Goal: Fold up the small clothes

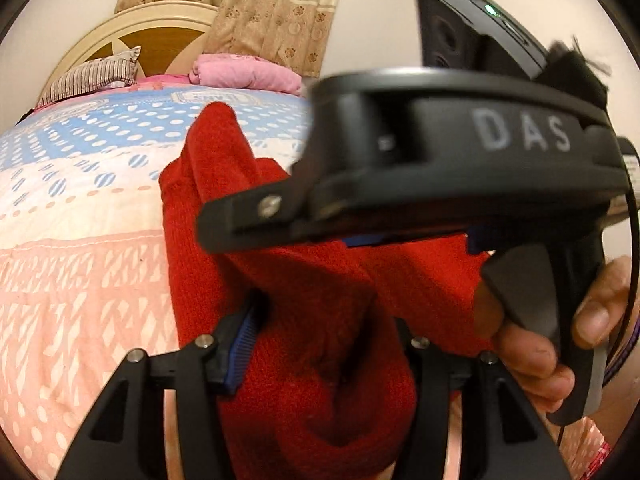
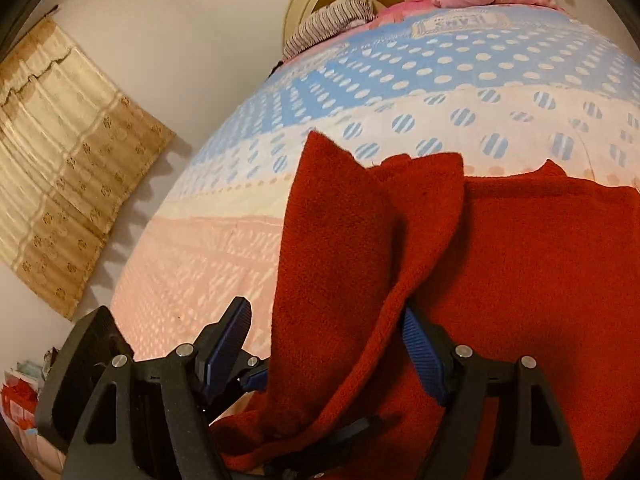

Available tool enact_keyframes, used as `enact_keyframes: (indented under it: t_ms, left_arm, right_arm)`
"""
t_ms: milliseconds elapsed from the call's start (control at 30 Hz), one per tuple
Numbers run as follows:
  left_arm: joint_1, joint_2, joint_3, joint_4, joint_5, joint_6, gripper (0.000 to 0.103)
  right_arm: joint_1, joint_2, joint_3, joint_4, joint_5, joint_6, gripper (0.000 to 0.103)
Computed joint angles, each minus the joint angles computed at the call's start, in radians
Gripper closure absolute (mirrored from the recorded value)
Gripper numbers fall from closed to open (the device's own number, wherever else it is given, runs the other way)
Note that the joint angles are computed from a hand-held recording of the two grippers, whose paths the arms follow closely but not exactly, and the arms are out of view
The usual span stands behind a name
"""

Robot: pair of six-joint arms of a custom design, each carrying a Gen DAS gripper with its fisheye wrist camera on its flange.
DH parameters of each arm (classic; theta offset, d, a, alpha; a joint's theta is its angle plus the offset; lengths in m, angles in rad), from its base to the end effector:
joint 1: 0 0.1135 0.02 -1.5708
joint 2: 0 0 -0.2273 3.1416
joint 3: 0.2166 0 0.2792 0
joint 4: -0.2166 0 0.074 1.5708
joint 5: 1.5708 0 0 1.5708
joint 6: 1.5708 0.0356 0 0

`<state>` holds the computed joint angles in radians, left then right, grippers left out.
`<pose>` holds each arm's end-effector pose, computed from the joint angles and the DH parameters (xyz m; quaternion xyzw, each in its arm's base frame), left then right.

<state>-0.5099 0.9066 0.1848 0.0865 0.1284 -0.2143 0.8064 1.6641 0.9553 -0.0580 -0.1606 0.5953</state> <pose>0.1830 -0.1075 0.0925 0.1598 0.8768 -0.2129 0.4005 0.2491 0.2680 0.1321 -0.1278 0.9089 0.3079 0.2505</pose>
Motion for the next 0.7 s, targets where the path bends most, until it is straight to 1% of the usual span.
enact_keyframes:
  t_ms: [33, 67, 133, 167, 200, 233, 267, 300, 333, 367, 400, 467, 500, 567, 667, 700]
  left_arm:
    - [-0.004, -0.006, 0.0, -0.01, -0.004, 0.005, 0.047]
    - [-0.013, 0.002, 0.009, -0.013, -0.007, 0.011, 0.041]
    - [-0.042, -0.007, 0.015, -0.033, -0.043, 0.02, 0.04]
    - [-0.059, -0.017, 0.012, -0.04, -0.063, 0.015, 0.04]
    - [-0.062, -0.03, 0.01, -0.05, -0.068, 0.013, 0.04]
    - [-0.053, -0.042, 0.006, -0.059, -0.057, 0.01, 0.04]
    - [-0.04, -0.052, 0.002, -0.064, -0.037, 0.008, 0.04]
    - [-0.025, -0.069, -0.004, -0.071, -0.016, 0.004, 0.04]
    - [-0.015, -0.086, -0.01, -0.08, -0.006, -0.001, 0.04]
    - [-0.011, -0.098, -0.013, -0.089, 0.0, -0.001, 0.04]
    - [-0.013, -0.108, -0.014, -0.098, -0.002, 0.001, 0.04]
    - [-0.034, -0.124, -0.012, -0.122, -0.028, 0.005, 0.04]
    - [-0.035, -0.126, -0.009, -0.129, -0.031, 0.01, 0.04]
    - [-0.041, -0.114, -0.003, -0.128, -0.038, 0.015, 0.04]
    - [-0.045, -0.124, 0.003, -0.146, -0.037, 0.012, 0.04]
    - [-0.045, -0.122, 0.002, -0.142, -0.037, 0.011, 0.04]
  right_arm:
    - [0.001, 0.007, 0.01, -0.014, 0.001, -0.011, 0.027]
    - [0.005, 0.018, 0.024, -0.027, 0.003, -0.028, 0.027]
    - [0.015, 0.04, 0.058, -0.061, 0.005, -0.065, 0.027]
    - [0.023, 0.05, 0.077, -0.087, 0.028, -0.083, 0.027]
    - [0.036, 0.055, 0.091, -0.121, 0.078, -0.098, 0.037]
    - [0.051, 0.065, 0.109, -0.159, 0.144, -0.118, 0.051]
    - [0.052, 0.069, 0.112, -0.173, 0.149, -0.122, 0.079]
    - [0.044, 0.062, 0.097, -0.17, 0.14, -0.105, 0.08]
    - [0.036, 0.034, 0.055, -0.137, 0.134, -0.08, 0.082]
    - [0.025, -0.008, -0.007, -0.08, 0.126, -0.043, 0.085]
    - [0.017, -0.039, -0.055, -0.034, 0.126, -0.015, 0.086]
    - [-0.004, -0.1, -0.179, 0.101, 0.101, 0.062, 0.086]
    - [-0.01, -0.109, -0.226, 0.159, 0.093, 0.099, 0.086]
    - [-0.018, -0.096, -0.271, 0.241, 0.08, 0.148, 0.086]
    - [-0.055, -0.069, -0.345, 0.404, 0.014, 0.231, 0.086]
    - [-0.061, -0.06, -0.35, 0.426, 0.006, 0.242, 0.086]
